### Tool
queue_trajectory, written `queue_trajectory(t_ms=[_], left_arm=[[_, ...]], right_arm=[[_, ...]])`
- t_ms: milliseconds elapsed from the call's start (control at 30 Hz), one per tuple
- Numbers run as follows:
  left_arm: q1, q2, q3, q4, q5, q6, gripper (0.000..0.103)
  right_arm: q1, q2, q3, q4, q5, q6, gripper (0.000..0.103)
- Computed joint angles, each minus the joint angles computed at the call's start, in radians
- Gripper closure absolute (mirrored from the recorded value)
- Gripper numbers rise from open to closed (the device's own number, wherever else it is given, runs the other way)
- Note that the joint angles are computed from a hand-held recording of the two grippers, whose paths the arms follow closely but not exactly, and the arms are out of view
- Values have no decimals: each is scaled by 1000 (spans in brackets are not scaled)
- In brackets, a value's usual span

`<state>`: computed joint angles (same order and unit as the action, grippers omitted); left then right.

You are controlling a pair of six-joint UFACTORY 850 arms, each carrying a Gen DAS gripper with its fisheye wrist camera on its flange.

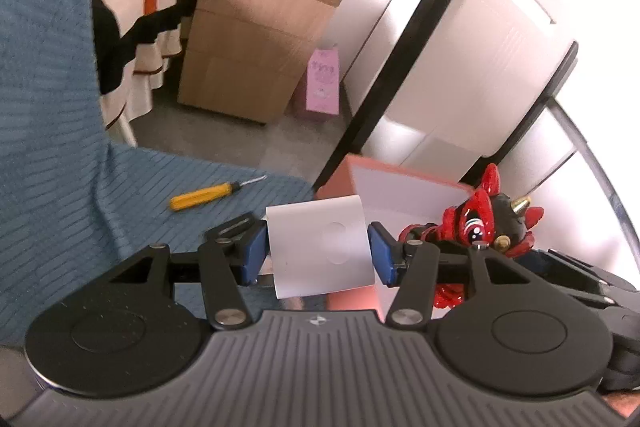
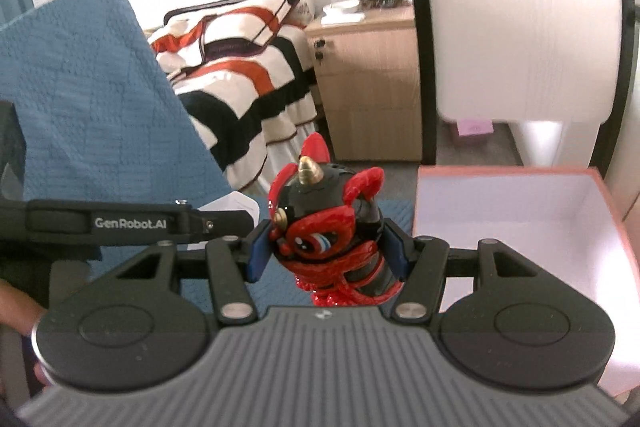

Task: Organize rigid objects
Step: 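Lift and carry the figurine and charger with both grippers over the pink box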

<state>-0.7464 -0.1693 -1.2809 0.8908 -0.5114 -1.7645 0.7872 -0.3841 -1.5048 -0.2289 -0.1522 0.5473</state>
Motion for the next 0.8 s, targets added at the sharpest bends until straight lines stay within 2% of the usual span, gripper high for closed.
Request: queue_trajectory(t_ms=[67, 200, 400, 667, 733, 800], left_arm=[[-3, -30, -55, -6, -15, 16, 43], [-9, -95, -159, -10, -13, 37, 43], [-21, -208, -336, -25, -34, 111, 43], [-31, -350, -516, -87, -27, 186, 43], [-33, -385, -547, -89, -27, 185, 43], [-33, -427, -584, -127, -30, 213, 43]], right_arm=[[-11, 8, -3, -21, -2, 8, 43], [-37, 26, 0, 77, 1, -88, 43], [-68, 63, 25, -111, 4, 71, 43], [-130, 94, 79, -176, 11, 146, 43], [-148, 103, 103, -139, 10, 112, 43], [-160, 92, 104, -165, -25, 133, 43]])
